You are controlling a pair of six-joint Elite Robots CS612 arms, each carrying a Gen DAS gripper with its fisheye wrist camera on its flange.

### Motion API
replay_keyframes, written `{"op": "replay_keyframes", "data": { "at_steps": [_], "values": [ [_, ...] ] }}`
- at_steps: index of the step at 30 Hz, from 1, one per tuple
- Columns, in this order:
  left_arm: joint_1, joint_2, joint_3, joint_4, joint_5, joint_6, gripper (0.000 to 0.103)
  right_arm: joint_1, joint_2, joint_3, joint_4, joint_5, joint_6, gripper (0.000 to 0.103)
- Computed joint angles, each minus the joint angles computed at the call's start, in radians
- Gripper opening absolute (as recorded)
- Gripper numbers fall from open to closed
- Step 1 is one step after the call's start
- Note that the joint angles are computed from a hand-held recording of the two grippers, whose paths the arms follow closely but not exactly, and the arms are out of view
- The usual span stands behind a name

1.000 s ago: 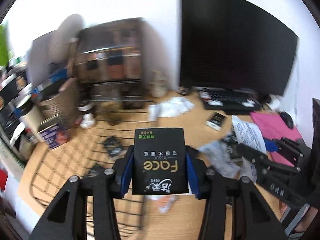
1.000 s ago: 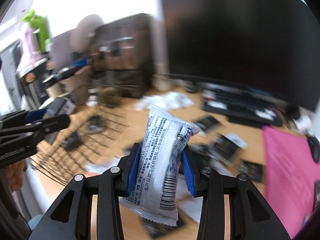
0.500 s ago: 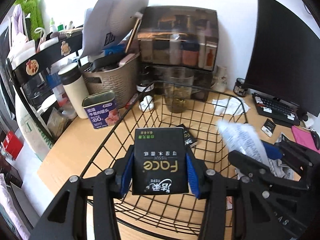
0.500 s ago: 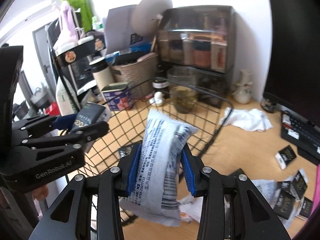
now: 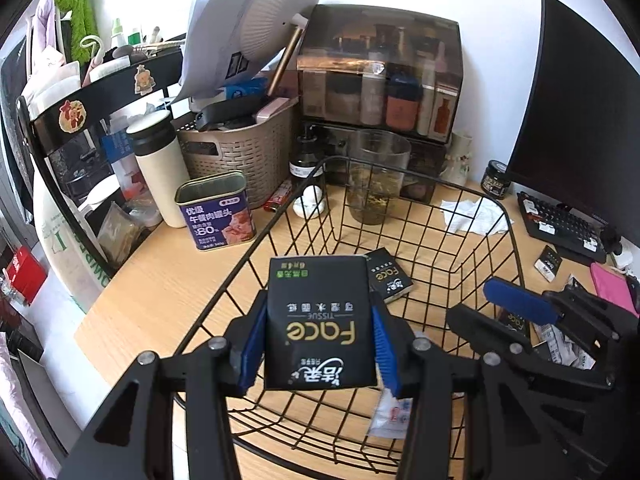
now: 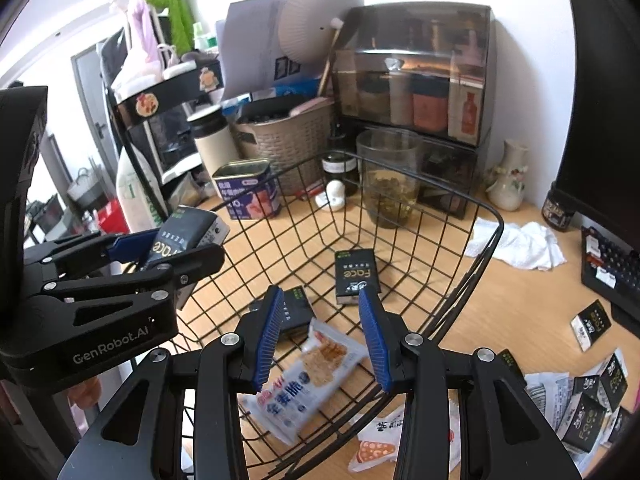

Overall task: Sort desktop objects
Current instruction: 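Carry both packs over the wire basket and release them inside, then return both grippers to the desk items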

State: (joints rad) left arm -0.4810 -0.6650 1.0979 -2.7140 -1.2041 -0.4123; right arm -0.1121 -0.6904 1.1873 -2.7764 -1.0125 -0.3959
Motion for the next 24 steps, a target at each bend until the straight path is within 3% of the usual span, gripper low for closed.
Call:
{"op": "replay_keyframes", "data": {
  "at_steps": [3,10,16,24],
  "values": [
    [0.000,-0.001,0.004,-0.014,-0.006,0.001,0.066,-0.003,-0.004,0.008,-0.008,0.010,0.001,0.039],
    [-0.006,-0.011,0.017,-0.034,-0.025,0.003,0.066,-0.017,-0.019,0.036,-0.042,0.014,0.010,0.039],
    [-0.033,-0.014,0.019,-0.057,-0.048,0.053,0.066,-0.065,-0.056,0.098,-0.122,0.001,0.051,0.039],
    [-0.104,-0.007,0.006,-0.092,-0.179,0.266,0.067,-0.152,-0.104,0.200,-0.213,-0.120,0.116,0.039]
  ]
}}
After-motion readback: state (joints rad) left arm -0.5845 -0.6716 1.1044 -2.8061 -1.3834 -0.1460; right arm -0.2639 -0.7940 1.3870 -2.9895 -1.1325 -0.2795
